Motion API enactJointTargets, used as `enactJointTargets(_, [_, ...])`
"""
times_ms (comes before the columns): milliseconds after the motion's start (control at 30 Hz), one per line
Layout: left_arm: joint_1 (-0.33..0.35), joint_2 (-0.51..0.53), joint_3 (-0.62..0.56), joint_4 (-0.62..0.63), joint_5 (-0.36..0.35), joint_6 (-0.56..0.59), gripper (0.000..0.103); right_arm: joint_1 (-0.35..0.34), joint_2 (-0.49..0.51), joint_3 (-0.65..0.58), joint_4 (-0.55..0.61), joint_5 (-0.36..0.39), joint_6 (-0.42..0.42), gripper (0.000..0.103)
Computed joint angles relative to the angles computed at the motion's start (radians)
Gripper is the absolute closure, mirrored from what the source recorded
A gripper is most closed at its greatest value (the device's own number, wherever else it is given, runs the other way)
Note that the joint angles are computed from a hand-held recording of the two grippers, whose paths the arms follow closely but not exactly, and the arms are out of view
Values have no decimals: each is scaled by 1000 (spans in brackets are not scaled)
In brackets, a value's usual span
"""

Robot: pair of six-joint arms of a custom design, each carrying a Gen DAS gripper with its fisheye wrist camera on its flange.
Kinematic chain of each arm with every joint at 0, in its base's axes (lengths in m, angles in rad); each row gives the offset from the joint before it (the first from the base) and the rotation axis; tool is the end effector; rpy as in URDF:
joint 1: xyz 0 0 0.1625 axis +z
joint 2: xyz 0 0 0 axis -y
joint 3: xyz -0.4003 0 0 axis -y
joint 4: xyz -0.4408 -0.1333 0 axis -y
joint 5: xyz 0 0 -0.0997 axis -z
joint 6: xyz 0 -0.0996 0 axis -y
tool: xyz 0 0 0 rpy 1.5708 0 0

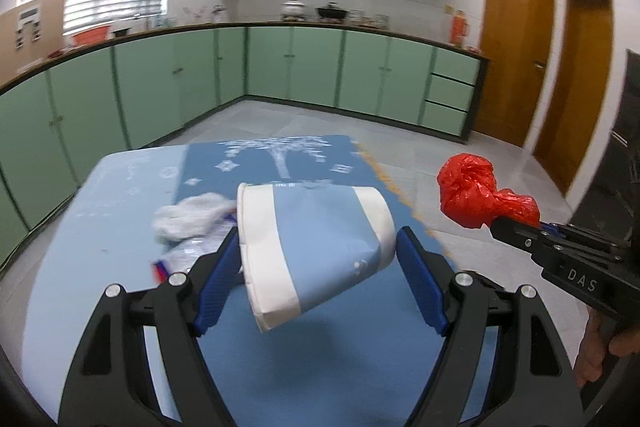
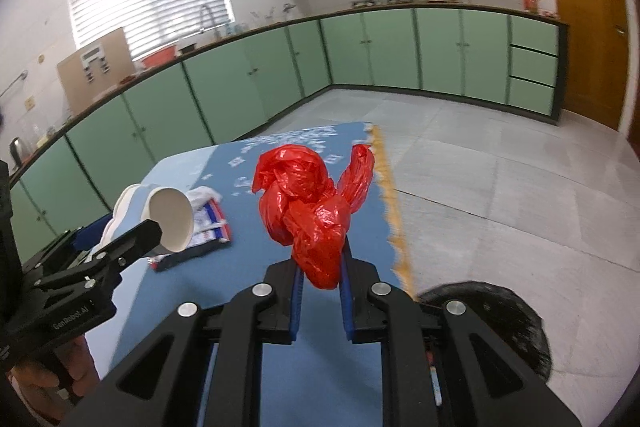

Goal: Collect trash
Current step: 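Carry the cup and red bag over the bin with both grippers, then open both grippers over the bin, dropping the cup and bag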

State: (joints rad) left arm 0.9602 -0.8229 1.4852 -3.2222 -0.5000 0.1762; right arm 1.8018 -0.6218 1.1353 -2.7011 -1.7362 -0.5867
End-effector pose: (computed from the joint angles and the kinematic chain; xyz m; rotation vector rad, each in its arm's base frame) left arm -0.2289 -0.7120 0.2420 0.1723 2.0510 -1.2829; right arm 0.3078 -0.7982 0.1567 1.0294 -2.5591 0.8241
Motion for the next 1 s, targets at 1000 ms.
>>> enactJointTargets(1000, [5, 360, -398, 329, -333, 11, 27, -159, -192, 180, -151, -188, 96, 87])
